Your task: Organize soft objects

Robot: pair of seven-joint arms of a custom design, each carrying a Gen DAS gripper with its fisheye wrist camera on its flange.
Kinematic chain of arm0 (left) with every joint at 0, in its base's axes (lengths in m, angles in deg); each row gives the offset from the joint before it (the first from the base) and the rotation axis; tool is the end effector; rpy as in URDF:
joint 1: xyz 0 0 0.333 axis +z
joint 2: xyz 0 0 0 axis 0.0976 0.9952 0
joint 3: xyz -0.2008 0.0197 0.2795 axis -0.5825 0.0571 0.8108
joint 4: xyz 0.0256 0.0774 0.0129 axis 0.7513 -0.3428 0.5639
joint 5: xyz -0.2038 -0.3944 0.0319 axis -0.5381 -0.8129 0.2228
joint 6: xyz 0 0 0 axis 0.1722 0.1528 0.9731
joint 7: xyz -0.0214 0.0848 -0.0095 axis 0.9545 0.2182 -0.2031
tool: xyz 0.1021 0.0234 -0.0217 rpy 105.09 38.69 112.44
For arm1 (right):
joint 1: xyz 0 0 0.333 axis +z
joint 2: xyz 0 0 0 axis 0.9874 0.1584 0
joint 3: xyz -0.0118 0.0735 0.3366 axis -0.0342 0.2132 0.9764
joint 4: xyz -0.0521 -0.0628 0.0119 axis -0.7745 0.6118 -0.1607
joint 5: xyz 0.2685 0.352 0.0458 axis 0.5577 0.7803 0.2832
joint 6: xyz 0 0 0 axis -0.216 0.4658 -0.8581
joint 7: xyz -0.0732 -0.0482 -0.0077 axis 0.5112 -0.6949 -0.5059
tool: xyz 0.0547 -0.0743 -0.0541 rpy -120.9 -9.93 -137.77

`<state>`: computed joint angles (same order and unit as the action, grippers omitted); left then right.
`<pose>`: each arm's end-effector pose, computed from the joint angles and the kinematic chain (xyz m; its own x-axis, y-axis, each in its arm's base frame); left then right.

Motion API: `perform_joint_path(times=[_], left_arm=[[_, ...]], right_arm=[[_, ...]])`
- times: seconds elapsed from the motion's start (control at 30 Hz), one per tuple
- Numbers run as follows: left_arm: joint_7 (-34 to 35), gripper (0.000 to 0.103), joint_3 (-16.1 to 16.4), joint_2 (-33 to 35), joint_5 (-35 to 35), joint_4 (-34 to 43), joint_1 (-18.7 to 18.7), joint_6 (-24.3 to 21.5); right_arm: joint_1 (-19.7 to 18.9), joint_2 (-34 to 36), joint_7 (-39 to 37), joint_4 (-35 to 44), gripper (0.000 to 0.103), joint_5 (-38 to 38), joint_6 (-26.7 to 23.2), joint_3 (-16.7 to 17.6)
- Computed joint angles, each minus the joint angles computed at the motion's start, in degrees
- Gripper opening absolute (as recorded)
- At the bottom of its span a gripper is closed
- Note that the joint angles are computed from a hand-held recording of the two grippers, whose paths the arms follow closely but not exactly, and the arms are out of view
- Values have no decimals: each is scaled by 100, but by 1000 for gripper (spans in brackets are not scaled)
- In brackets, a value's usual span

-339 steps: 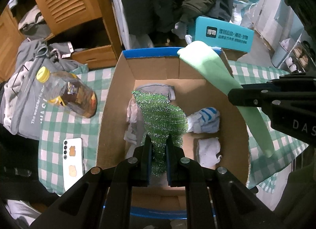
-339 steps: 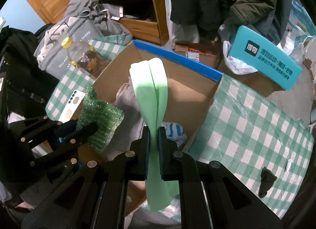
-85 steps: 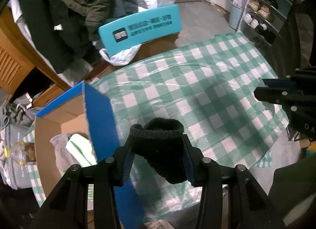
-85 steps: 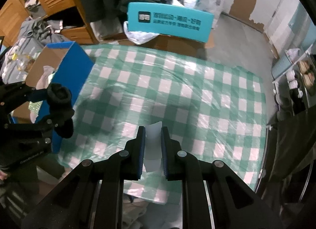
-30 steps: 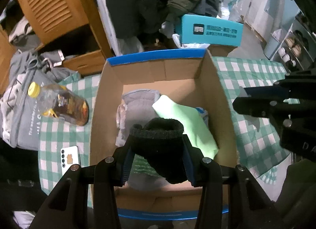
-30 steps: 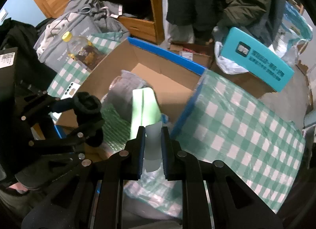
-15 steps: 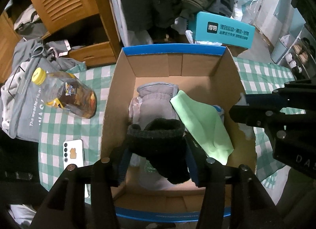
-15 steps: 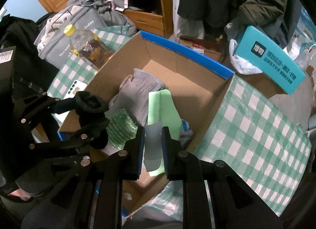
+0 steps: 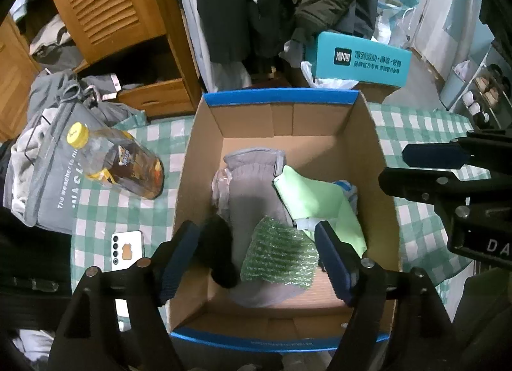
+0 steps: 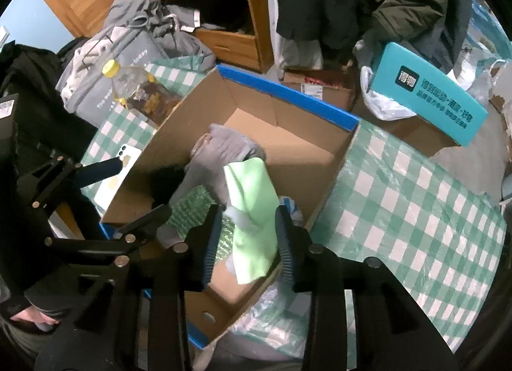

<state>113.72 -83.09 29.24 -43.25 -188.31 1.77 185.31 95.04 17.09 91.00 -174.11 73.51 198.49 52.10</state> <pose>0.5765 -0.1304 0.4880 -0.1295 -0.9891 -0.0703 -0.8951 0.1471 -0.4209 0.6263 0.2114 0.4963 0.4272 -0.8764 -0.2226 -0.8729 -0.3356 -0.3540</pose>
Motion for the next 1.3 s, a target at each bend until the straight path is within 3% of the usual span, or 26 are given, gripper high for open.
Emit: perform_joint_path(times=[0.17,0.37,0.5,0.67,1.3], left_arm=[[-10,84,-24,-169,-10,-23,-30,30],[33,87,-49,-319,-131,0,-99,49],[-25,89,-81,-459,-145,-31,-124,76],[-117,101,-111,-650,-104,-154,-131,192],[-373,102,-221,-717,86,-231,-171,252]], right_arm=[[1,-315,122,-294,55,-164,284,-37],[-8,-710,89,-602,66,-167,536,-99],[-7,-979,56,-820,68,-120,746,-152],[-7,-1304,57,-1095,72,-176,1015,-214],[-68,-1867,63,-1717,72,-447,1440,-409]])
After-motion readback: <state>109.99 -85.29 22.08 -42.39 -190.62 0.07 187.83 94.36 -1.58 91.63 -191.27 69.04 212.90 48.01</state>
